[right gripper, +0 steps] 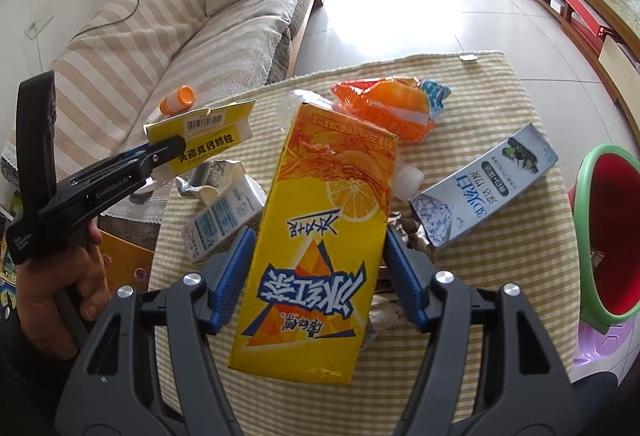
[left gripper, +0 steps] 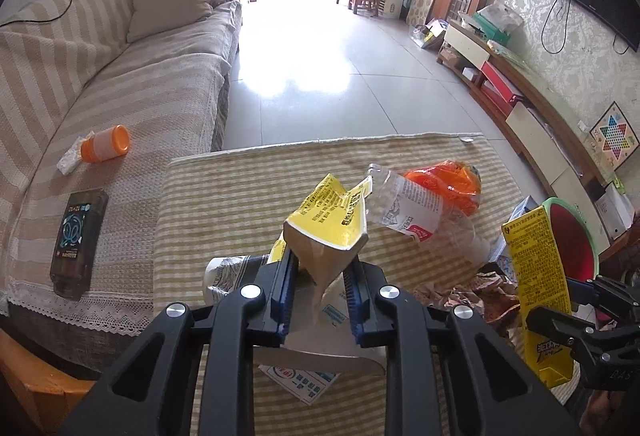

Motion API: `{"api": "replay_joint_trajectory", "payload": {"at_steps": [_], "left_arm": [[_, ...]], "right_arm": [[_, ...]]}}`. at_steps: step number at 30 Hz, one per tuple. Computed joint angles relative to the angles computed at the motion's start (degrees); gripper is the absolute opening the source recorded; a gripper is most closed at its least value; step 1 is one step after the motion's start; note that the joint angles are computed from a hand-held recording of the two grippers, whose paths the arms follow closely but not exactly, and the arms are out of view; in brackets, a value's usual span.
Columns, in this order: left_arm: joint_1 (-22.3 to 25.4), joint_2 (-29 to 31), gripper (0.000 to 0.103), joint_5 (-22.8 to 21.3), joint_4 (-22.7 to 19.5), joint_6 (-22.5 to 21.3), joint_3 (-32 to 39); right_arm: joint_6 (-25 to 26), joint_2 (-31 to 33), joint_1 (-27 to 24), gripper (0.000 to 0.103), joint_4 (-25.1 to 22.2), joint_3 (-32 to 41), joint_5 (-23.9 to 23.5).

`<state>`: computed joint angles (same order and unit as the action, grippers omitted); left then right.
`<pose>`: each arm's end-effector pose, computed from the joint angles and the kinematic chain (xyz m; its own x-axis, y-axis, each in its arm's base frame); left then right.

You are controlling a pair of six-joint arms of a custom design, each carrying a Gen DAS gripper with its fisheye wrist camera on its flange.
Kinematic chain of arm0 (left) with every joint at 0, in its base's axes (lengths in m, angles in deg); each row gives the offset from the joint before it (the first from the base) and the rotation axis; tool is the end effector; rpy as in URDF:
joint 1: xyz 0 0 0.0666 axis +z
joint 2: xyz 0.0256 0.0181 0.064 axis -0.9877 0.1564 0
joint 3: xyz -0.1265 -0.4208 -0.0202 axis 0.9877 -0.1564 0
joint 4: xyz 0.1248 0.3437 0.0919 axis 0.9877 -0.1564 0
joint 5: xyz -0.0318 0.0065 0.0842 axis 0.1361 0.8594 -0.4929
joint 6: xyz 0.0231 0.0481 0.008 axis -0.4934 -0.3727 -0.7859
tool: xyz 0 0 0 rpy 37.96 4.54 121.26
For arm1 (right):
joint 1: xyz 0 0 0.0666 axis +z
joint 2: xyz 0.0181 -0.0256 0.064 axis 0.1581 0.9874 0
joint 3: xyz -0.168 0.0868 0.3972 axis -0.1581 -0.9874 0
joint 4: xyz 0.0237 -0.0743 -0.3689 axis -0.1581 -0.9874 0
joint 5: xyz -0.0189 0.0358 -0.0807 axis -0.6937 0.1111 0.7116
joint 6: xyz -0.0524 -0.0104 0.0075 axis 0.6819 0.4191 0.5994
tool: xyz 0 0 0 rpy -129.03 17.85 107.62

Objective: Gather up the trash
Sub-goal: 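Grasp the yellow juice carton with the right tool while the left tool grasps the yellow-white box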

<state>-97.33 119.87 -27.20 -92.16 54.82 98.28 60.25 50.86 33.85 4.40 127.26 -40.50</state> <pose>0.6279 -0.1832 0.3836 -0.8017 0.0661 -0.5941 0.1349 0.9882 -0.0720 0.5850 0.2754 0.3790 -0.8804 0.0539 -0.4712 -0.1369 0.9223 0.3614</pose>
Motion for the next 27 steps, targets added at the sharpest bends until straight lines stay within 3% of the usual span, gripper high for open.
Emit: {"api": "replay_joint_trajectory", "payload": {"at_steps": [13, 27], "left_arm": [[-2.6, -7.4, 0.020, -1.7, 2.5, 3.1, -5.0], [-8.4, -10.9, 0.020, -1.7, 4.1, 5.2, -5.8]], "right_arm": [[0.8, -5.9, -2.4, 0.063, 1.5, -2.8, -3.5], [2.0, -12.1, -5.4, 0.063, 2.9, -7.1, -3.3]]}}
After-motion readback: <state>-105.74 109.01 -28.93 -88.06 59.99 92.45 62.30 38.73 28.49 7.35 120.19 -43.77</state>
